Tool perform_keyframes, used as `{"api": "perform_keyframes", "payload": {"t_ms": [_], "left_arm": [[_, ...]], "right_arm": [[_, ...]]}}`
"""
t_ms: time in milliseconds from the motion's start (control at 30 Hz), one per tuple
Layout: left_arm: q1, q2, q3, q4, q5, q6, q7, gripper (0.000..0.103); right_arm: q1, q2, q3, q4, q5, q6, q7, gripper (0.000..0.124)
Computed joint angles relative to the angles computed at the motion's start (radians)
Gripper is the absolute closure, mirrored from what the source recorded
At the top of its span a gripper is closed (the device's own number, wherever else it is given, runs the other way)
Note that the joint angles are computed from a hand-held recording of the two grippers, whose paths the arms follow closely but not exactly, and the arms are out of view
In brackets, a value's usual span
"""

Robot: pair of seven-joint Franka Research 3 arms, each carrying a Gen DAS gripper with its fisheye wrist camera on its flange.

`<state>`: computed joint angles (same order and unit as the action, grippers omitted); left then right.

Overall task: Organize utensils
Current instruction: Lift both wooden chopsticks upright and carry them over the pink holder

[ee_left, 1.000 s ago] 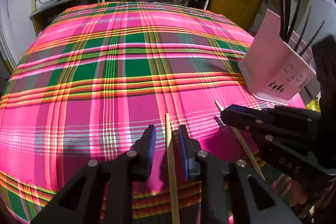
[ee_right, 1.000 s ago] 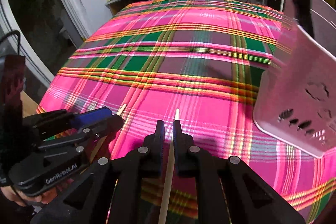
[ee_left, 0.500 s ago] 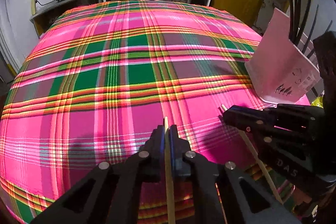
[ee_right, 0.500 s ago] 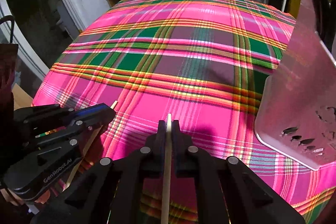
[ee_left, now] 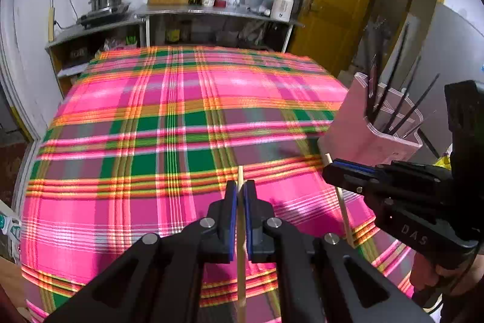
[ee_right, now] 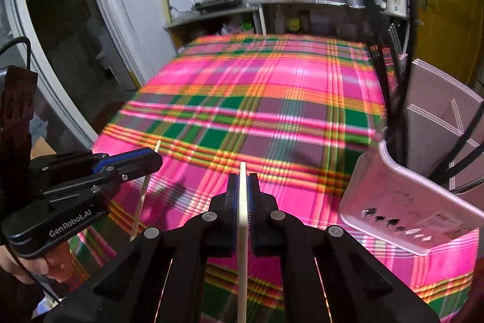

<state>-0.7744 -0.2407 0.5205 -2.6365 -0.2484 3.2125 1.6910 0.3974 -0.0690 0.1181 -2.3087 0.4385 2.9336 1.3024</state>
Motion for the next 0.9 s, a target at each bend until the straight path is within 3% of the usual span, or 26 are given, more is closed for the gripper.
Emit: {"api": "perform_keyframes", "payload": {"t_ms": [267, 433, 667, 900], "left_arm": [[0.164, -0.121, -0.165, -0.045, 0.106, 0.005, -0.078, 0.098], [0.188, -0.163, -0.201, -0.055, 0.169, 0.009, -0.13, 0.098], [0.163, -0.187, -0.192, -0.059, 0.216, -0.002, -0.173, 0.098], [0.058, -0.183, -0.127, -0.02, 0.19, -0.029, -0.146, 0.098]], "right_arm": [[0.017, -0.15, -0.015, -0.091, 0.042, 0.061, -0.02, 0.119], [0.014, -0.218, -0.022, -0.138, 0.025, 0.08, 0.004, 0.119], [0.004, -0.281, -0.033, -0.181, 0.002, 0.093, 0.039, 0.119], [-0.026, -0.338, -0.031, -0.216, -0.028, 0.107, 0.08, 0.119]]}}
